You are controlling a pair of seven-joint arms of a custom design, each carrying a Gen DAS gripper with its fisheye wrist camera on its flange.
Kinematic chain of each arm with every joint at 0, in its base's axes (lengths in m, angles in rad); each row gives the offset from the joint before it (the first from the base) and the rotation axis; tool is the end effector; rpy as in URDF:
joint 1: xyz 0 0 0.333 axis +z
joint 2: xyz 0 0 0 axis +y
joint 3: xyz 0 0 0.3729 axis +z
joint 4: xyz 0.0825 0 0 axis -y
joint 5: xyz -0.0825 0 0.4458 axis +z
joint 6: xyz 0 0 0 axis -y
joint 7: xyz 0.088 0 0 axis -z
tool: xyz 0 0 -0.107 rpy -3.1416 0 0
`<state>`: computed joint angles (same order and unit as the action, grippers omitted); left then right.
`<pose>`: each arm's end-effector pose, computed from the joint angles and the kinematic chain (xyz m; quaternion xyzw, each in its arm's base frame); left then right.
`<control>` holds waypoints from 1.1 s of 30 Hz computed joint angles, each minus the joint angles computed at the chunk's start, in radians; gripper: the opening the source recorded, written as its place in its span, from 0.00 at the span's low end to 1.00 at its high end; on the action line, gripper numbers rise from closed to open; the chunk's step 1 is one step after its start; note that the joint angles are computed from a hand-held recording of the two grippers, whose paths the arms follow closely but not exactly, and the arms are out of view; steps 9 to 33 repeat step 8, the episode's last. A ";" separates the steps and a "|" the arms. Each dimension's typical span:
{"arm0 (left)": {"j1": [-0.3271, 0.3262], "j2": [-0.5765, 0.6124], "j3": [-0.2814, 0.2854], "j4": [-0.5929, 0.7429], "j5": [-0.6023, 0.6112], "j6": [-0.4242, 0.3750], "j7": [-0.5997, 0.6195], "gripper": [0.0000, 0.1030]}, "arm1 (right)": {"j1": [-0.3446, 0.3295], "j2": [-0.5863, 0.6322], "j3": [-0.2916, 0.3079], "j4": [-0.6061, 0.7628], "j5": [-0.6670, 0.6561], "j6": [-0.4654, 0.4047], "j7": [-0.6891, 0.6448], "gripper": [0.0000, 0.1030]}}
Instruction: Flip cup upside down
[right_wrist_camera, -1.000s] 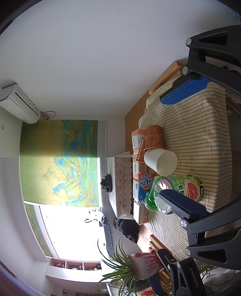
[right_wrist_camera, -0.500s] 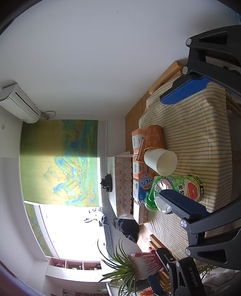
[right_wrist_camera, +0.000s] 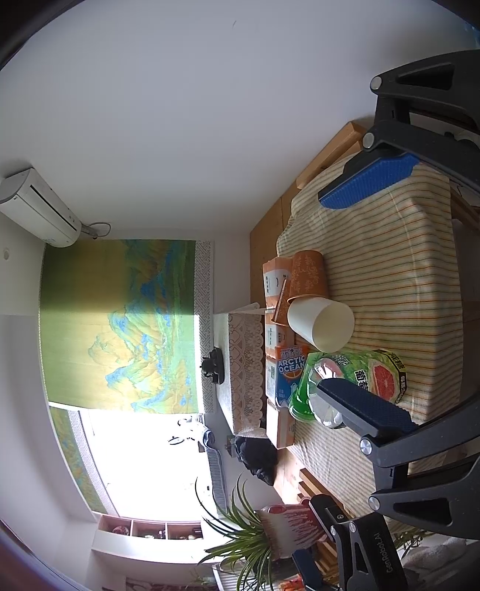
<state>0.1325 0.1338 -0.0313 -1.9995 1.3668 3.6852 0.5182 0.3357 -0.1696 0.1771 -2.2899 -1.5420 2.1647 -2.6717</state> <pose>0.6155 -0.0651 0.5220 -0.4149 0.7146 -0.4745 0.3034 0.5011 0.2404 0.4813 -0.3922 0.7005 -0.5216 0.2889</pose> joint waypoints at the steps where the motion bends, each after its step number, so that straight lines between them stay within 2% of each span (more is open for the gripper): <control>1: 0.000 0.000 0.000 0.000 -0.001 0.000 0.002 0.99 | 0.000 -0.001 -0.001 -0.001 0.000 0.001 0.000 0.88; 7: -0.004 0.004 -0.003 -0.005 -0.027 0.001 0.038 0.99 | -0.002 0.002 -0.004 -0.002 0.004 0.010 -0.005 0.88; 33: -0.004 0.005 -0.003 -0.004 -0.024 0.003 0.037 0.99 | -0.002 0.001 -0.004 -0.003 0.004 0.011 -0.004 0.88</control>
